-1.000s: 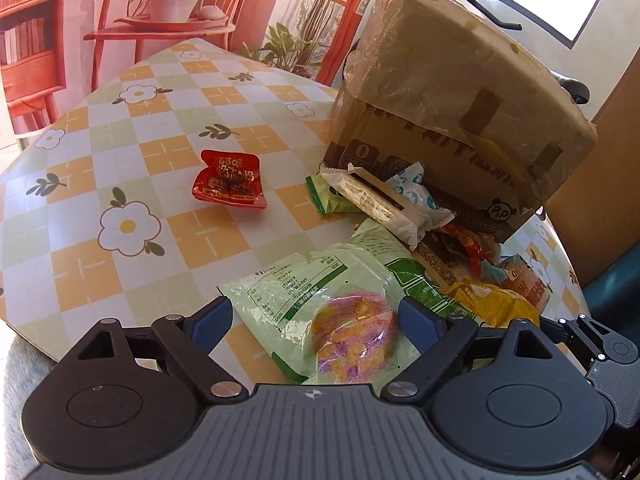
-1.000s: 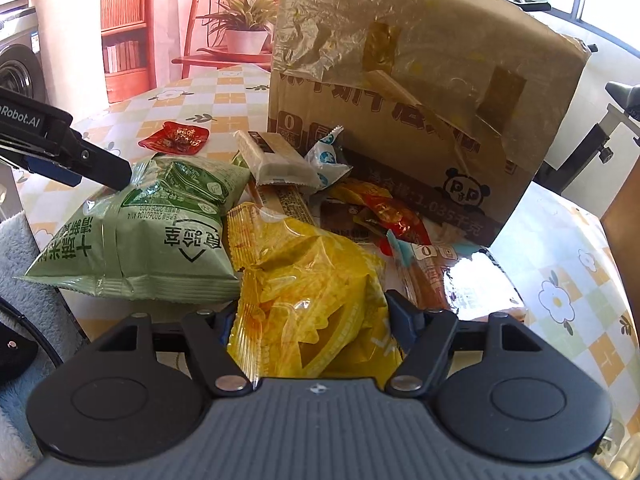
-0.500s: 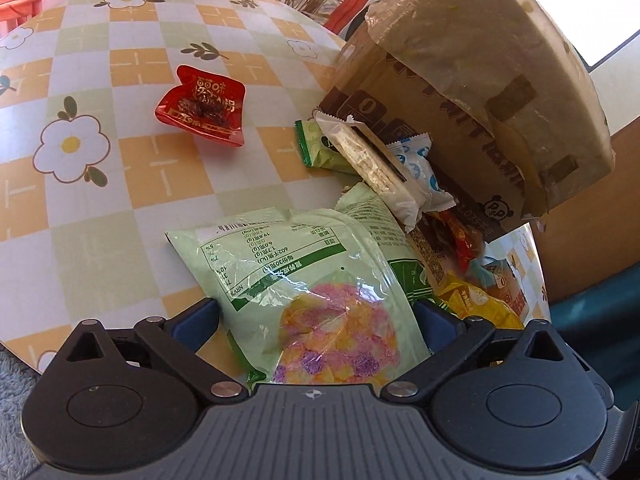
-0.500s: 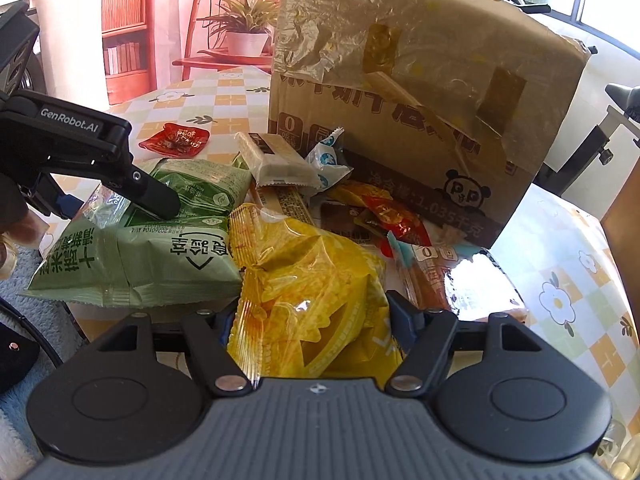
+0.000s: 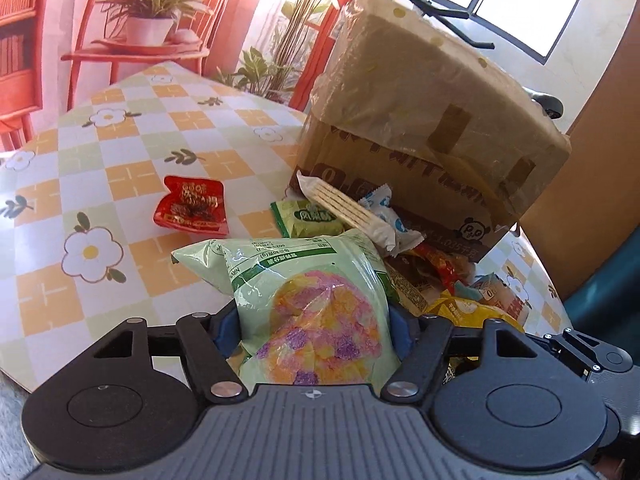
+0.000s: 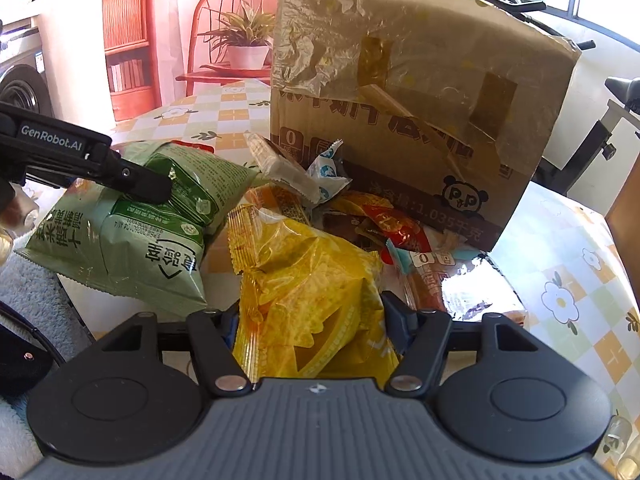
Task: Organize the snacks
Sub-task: 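Carry both bags over the box and open both tools to drop them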
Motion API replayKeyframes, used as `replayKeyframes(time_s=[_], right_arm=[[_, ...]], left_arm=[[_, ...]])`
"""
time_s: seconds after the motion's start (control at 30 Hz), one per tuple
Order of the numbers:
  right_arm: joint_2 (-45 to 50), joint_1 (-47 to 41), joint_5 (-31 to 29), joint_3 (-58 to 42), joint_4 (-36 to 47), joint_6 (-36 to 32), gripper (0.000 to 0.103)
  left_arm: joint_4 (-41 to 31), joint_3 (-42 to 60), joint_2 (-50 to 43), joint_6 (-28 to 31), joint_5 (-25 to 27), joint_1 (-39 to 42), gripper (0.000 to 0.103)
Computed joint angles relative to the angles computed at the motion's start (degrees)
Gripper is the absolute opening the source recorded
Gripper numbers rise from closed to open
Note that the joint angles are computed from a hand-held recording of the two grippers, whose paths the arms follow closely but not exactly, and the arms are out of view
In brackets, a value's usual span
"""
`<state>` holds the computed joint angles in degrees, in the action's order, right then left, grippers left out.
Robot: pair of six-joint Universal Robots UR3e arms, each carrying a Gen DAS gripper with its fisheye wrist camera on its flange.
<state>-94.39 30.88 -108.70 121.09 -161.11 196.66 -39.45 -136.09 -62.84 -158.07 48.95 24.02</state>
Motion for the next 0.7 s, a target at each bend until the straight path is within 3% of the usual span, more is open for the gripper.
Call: replayKeyframes(time_s=[0.2,0.3,0.53,0.7], right_arm=[[-4.0,-1.6,1.7,1.3,-2.3,1.5,0.066],[-5.1,-2.1,1.3,0.2,-3.7,0.9,0.066],[-5.9,-3.9,-0.9,-4.8,-7.3,-2.5,0.066],[-6.8,-10.0,3.4,-12.0,-7.2,-7.6,0.066]], left_arm=[[5.8,-2.5,7.2,-1.0,-3.9,3.8,0.072],[13.3,-2.0,6.0,-4.4,-3.9,3.7,0.072],[31.0,5.8,-3.8,-14.8,2.4,-1.6,0.072],[36.8,17.9,-12.8,-19.4,8.6,-8.6,0.073]])
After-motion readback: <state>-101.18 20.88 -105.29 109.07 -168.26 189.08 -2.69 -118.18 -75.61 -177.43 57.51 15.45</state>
